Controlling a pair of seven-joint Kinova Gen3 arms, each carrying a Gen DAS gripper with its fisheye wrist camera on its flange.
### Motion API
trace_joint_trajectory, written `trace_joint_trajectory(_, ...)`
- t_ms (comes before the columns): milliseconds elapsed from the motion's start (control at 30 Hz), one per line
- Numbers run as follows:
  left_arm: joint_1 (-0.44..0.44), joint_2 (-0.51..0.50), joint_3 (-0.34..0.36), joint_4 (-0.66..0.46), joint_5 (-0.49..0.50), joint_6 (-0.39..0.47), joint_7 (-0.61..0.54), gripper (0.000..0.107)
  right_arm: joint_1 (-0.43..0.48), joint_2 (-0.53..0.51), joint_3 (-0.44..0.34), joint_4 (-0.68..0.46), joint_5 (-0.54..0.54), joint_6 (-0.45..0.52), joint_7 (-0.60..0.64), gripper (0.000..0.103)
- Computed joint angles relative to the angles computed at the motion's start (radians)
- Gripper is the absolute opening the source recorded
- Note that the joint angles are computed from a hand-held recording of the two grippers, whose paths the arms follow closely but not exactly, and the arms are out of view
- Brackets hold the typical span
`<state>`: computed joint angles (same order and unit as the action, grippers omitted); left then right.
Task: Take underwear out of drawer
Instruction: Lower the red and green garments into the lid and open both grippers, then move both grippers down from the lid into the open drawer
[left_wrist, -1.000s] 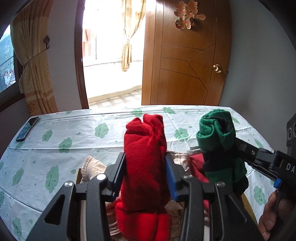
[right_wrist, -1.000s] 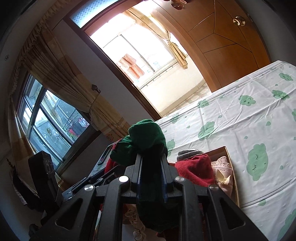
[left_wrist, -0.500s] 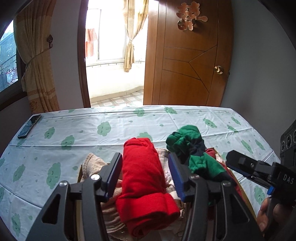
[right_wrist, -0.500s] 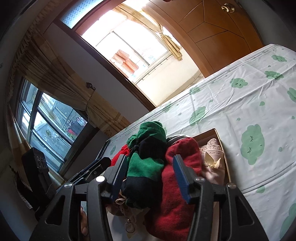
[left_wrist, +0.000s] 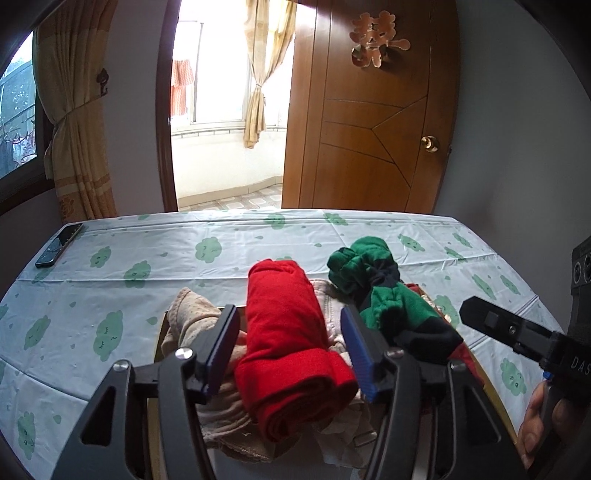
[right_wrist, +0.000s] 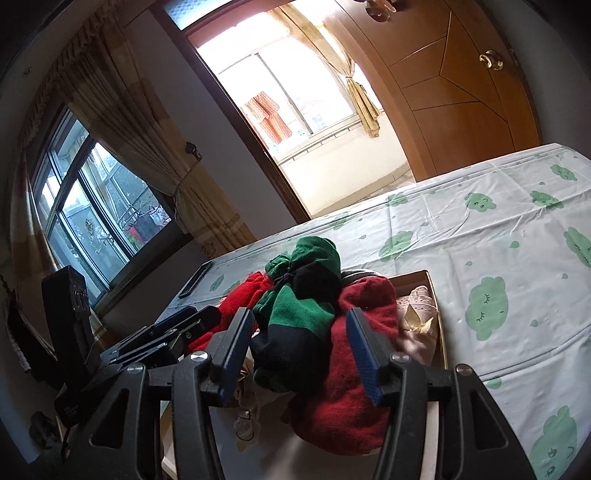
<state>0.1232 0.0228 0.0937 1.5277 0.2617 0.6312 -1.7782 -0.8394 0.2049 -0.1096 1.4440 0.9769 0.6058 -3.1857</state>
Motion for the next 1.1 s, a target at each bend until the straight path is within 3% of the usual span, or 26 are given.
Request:
trace_joint_trajectory(233, 0.012, -0.063, -0.004, 0.078, 0.043, -0.036, -0.087, 0.060, -0.020, -0.044, -0.031, 0.066, 0.048, -0.008, -0.024, 0.057)
trace_joint_trajectory(367, 0.027, -0.094, -0.016, 0.121, 0.076, -0.050, -0.143, 0.060, -0.022, -0.065, -0.059, 0.114, 0.096, -0.005, -0.081, 0.063)
trace_joint_trajectory(800, 0.053, -0.183, -0.105, 0.223, 0.290, -0.001, -0.346, 0.060, -0.030, -0.130, -0.162, 0.226, 0.180, 0.017, -0.161, 0.063)
trace_joint_trajectory(1100, 0.081, -0.287, -0.183, 0.347, 0.412, 0.021, -0.498, 0.065, -0.061, -0.186, -0.266, 0.341, 0.304, 0.096, -0.329, 0.064)
